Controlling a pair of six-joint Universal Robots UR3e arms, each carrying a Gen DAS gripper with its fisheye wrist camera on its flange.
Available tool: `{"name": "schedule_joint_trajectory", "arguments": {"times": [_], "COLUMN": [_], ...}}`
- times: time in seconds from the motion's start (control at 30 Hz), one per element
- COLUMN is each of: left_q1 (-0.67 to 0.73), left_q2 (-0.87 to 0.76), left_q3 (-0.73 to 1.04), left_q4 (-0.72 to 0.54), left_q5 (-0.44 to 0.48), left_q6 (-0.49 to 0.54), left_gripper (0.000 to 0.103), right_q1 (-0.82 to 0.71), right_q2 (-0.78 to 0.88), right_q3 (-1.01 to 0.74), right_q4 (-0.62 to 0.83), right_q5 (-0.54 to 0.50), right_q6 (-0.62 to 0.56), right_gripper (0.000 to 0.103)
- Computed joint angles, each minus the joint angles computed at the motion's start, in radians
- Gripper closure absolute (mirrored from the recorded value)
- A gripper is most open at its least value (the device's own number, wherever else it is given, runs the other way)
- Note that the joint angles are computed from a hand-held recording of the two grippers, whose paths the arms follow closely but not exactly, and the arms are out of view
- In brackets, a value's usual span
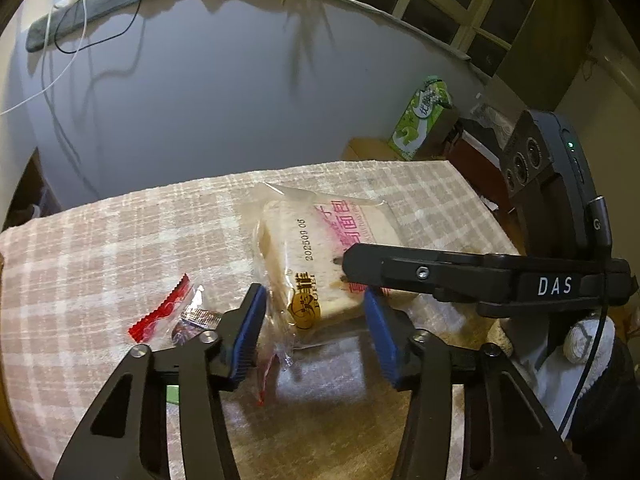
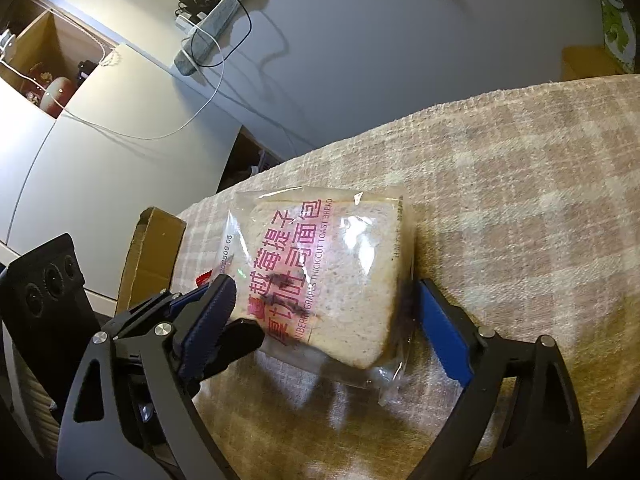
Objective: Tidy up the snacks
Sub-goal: 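Grasp the packaged bread loaf with the right tool, then lift and carry the bread loaf with the right tool over the box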
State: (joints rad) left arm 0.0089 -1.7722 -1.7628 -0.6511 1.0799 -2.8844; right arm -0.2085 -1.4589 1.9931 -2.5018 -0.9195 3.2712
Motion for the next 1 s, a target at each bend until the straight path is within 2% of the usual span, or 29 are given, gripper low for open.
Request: {"name": "schedule_joint_trajectory", "arguments": {"times": [0.07,0.27,0.67,1.0], "left_q1": [0.002,-0.011,0.036,0.146], "left_q2": [0.004,0.023,0.147,0.336], "left_q3": [-0.003,-0.019,-0.113,-0.247], "left_q4": [-0.001,0.02,0.039,0.023], "left_q5": [-0.002,0.02,-0.01,-0.042], "left_q6": [0.004,0.006,0.019,0.061], "left_gripper": [0.058,0.058,0.058,0.058], "right_q1": [0.003,-0.014,0.043,0.181], "right_q2": [-0.006,-0.033,-0.099,-0.078], "right_q3": [-0.001,0.014,-0.017,-0.131], "right_q4": [0.005,0.035,0.063,0.061], "right_q5": [-0.016,-0.016,-0.052,-0.111], "right_q6": [0.004,-0.016,0.009,0.071], "right_gripper": [0.019,0.027,0.029,0.029]}}
